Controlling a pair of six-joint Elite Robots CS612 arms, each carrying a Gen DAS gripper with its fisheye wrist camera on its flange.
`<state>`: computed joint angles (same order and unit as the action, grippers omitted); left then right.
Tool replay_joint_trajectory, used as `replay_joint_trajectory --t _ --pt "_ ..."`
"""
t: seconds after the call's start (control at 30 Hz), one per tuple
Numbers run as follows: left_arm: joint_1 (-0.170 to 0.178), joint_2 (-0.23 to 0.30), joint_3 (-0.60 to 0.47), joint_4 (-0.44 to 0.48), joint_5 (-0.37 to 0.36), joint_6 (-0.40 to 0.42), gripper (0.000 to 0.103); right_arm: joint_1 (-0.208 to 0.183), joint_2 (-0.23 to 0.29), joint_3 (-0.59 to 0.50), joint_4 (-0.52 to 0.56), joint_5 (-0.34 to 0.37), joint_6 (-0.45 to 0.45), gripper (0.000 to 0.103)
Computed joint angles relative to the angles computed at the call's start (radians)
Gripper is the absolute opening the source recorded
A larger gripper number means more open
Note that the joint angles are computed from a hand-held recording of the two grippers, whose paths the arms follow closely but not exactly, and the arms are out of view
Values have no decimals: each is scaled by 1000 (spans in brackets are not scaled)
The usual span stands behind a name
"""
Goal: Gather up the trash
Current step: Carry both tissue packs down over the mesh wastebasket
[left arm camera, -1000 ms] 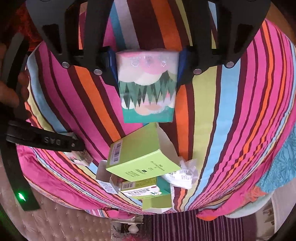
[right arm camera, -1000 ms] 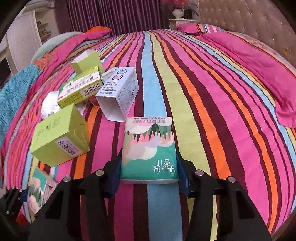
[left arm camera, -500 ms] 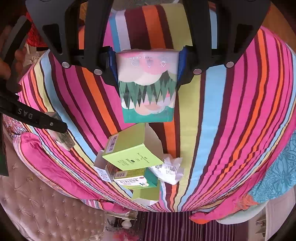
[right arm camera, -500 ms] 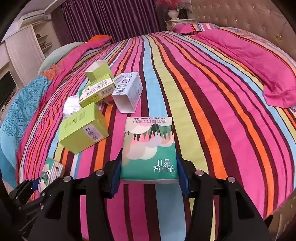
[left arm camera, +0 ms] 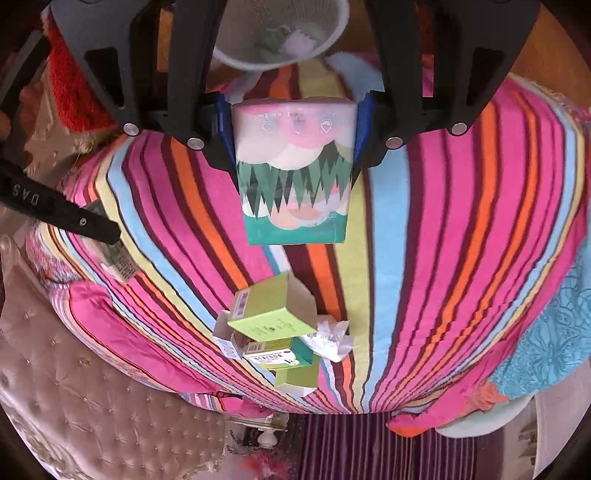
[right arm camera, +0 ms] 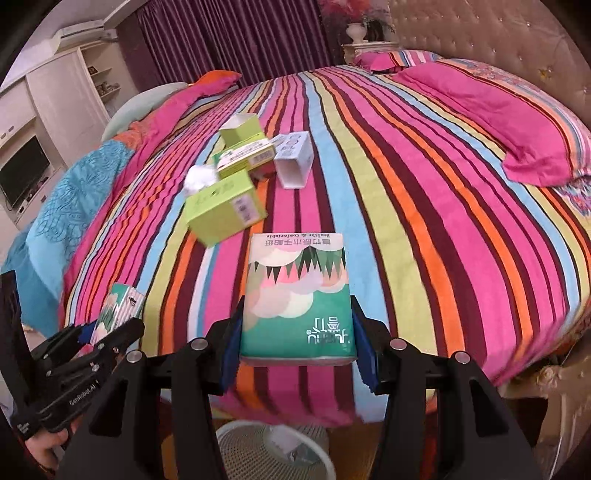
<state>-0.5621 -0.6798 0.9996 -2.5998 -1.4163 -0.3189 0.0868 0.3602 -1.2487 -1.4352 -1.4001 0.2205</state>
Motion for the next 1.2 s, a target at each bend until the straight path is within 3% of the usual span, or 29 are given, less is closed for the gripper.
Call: replay_joint_trajectory --t 0.17,0.47,0.77,1.2 --pt "-4 -71 134 -32 3 14 50 7 22 -59 65 28 0 49" --pt "-9 -132 258 -38 -55 -41 50 33 53 -133 173 58 -25 49" --pt "-10 -139 280 40 -111 -72 50 48 71 -172 287 94 -33 49" --pt "6 -98 235 225 -243 -98 50 24 83 -131 526 270 41 49"
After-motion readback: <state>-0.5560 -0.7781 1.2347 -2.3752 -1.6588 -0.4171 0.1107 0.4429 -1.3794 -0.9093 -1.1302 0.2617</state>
